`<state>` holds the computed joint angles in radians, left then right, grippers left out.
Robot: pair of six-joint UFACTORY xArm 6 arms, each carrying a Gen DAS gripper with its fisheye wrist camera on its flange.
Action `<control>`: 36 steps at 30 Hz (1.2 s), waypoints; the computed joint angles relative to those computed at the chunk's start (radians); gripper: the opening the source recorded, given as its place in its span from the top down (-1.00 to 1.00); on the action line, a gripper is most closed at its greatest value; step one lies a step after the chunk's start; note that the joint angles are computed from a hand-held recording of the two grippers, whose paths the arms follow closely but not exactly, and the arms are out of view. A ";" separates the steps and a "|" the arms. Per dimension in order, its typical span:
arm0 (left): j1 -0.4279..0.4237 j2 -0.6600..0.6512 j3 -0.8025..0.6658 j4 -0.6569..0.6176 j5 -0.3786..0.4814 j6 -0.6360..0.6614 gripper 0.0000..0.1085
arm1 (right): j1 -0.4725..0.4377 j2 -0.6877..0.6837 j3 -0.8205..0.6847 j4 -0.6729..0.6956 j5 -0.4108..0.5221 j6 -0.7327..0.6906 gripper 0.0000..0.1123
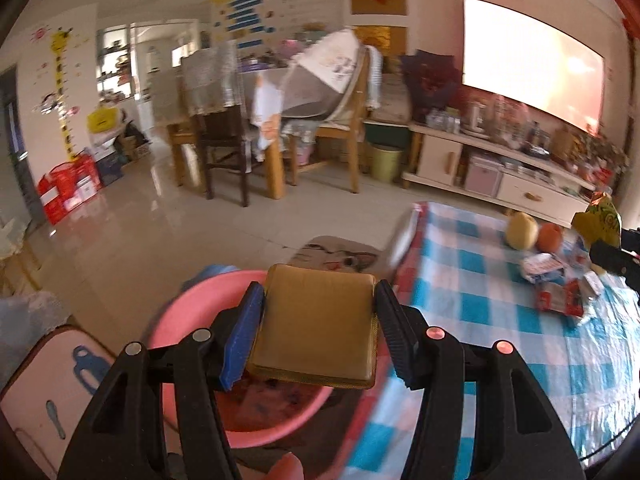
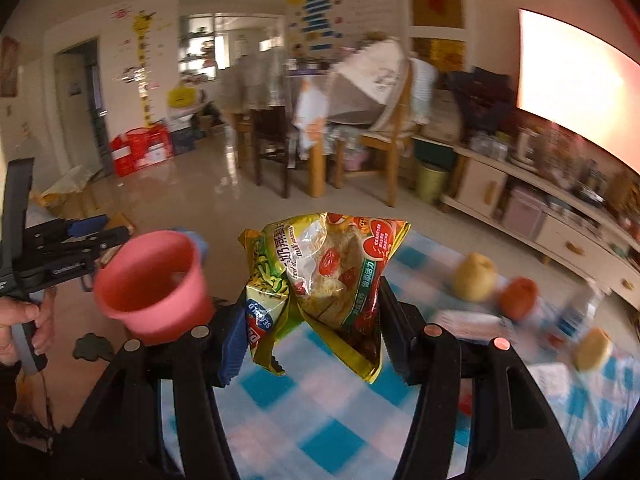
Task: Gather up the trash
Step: 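Lift the cracker and chip bag and carry both over the pink bucket, then open both grippers to drop the cracker and chip bag into the bucket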
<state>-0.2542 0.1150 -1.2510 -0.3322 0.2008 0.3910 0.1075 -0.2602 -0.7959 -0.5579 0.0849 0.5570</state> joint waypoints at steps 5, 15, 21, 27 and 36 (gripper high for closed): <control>0.067 0.034 -0.034 -0.016 0.013 0.021 -0.06 | 0.114 0.175 -0.174 0.055 0.006 -0.045 -0.05; 0.151 0.128 -0.112 -0.052 0.041 0.050 -0.06 | 0.257 0.495 -0.537 0.316 0.075 -0.289 -0.05; 0.179 0.207 -0.176 -0.070 0.065 0.072 -0.06 | 0.296 0.629 -0.681 0.373 0.125 -0.345 -0.04; 0.184 0.280 -0.239 -0.081 0.091 0.086 -0.06 | 0.302 0.699 -0.738 0.401 0.153 -0.365 -0.04; 0.182 0.363 -0.301 -0.004 0.115 0.030 -0.07 | 0.302 0.798 -0.833 0.461 0.203 -0.428 -0.05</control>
<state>-0.0722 0.4775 -1.5517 -0.3366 0.3159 0.4209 0.4093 0.5381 -1.6291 -0.0965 0.2884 0.1290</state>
